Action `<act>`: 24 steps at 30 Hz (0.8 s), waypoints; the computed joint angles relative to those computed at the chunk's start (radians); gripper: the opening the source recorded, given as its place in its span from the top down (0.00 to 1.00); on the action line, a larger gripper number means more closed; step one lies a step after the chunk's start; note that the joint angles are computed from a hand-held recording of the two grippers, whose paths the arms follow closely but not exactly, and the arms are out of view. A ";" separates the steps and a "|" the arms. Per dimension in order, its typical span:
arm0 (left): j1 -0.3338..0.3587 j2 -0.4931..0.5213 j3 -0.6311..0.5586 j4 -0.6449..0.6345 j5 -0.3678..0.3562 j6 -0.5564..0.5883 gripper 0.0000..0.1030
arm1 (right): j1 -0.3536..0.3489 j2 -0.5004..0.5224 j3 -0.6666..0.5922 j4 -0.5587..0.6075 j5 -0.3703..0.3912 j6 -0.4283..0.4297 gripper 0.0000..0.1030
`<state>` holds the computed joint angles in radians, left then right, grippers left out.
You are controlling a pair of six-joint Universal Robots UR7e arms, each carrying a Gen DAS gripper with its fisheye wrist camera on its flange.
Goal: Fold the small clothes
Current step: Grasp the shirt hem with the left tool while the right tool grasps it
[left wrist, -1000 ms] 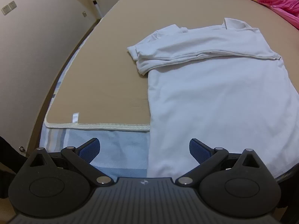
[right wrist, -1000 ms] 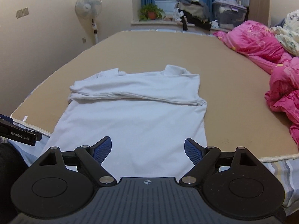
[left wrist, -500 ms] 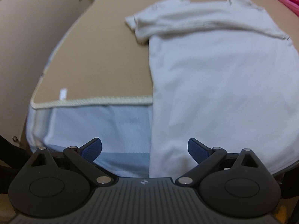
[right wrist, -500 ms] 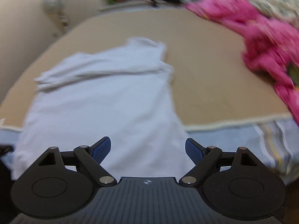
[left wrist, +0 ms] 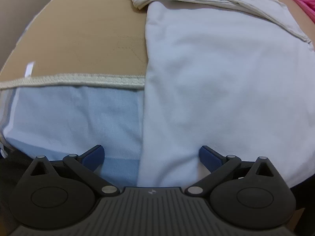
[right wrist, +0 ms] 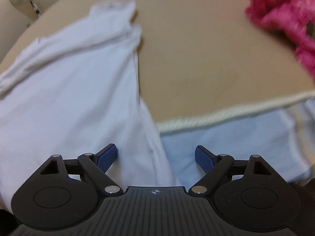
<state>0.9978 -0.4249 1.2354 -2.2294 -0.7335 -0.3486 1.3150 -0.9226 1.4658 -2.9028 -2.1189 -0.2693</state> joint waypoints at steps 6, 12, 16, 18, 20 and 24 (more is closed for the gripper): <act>0.001 -0.015 -0.006 0.038 -0.105 0.075 0.12 | 0.002 -0.054 0.034 0.135 0.055 0.126 0.28; -0.036 -0.021 -0.006 0.056 -0.070 -0.005 0.93 | -0.003 -0.096 0.063 0.171 0.112 0.111 0.94; -0.061 -0.086 0.074 -0.030 -0.078 0.015 0.93 | 0.009 -0.138 0.084 0.157 0.152 0.100 0.94; -0.077 -0.118 0.114 -0.086 -0.088 0.022 0.94 | 0.012 -0.170 0.107 0.138 0.189 0.092 0.94; -0.093 -0.150 0.154 -0.145 -0.088 0.049 0.94 | 0.019 -0.206 0.142 0.101 0.217 0.074 0.95; -0.131 -0.198 0.208 -0.186 -0.070 0.075 0.94 | 0.021 -0.276 0.209 0.059 0.271 0.062 0.95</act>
